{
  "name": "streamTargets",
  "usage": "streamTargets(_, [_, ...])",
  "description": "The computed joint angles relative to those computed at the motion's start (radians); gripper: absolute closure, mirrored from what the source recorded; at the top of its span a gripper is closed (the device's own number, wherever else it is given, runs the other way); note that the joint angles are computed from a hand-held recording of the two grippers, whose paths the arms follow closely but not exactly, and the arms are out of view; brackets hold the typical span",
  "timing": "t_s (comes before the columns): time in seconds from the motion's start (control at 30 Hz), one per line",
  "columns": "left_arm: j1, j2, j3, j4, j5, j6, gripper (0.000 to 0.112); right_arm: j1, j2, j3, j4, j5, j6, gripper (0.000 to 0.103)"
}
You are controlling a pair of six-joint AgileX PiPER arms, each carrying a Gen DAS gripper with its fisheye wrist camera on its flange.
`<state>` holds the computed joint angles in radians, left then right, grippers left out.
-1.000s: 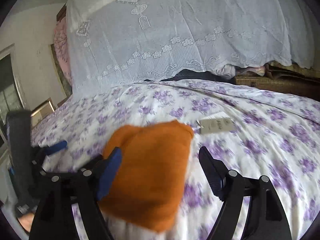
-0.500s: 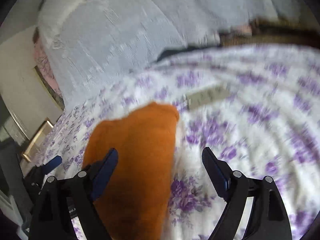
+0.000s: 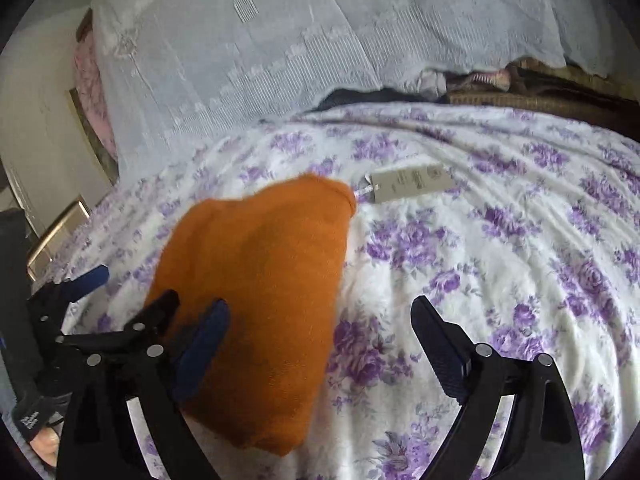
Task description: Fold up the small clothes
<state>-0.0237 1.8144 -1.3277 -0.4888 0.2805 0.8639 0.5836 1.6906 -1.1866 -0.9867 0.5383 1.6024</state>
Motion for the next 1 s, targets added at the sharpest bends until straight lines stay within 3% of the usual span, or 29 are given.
streamTargets(0.17, [0.005, -0.004, 0.0, -0.048, 0.008, 0.049, 0.013, -0.005, -0.021, 0.025, -0.072, -0.034, 0.07, 0.011])
streamTargets(0.33, [0.03, 0.0, -0.023, -0.149, 0.091, 0.14, 0.013, -0.031, -0.029, 0.044, -0.063, -0.082, 0.097, 0.011])
streamTargets(0.43, [0.061, 0.023, -0.077, -0.2, 0.228, 0.173, 0.013, -0.048, -0.033, 0.055, -0.033, -0.114, 0.09, 0.01])
streamTargets(0.57, [0.075, 0.051, -0.122, -0.207, 0.306, 0.158, 0.014, -0.066, -0.036, 0.066, -0.002, -0.152, 0.082, 0.01])
streamTargets(0.87, [0.17, 0.257, -0.446, -0.259, 0.799, 0.016, 0.014, -0.143, -0.044, 0.112, 0.18, -0.301, -0.009, 0.01])
streamTargets(1.0, [0.177, 0.329, -0.546, -0.264, 0.918, -0.032, 0.014, -0.167, -0.051, 0.137, 0.215, -0.358, -0.012, 0.01])
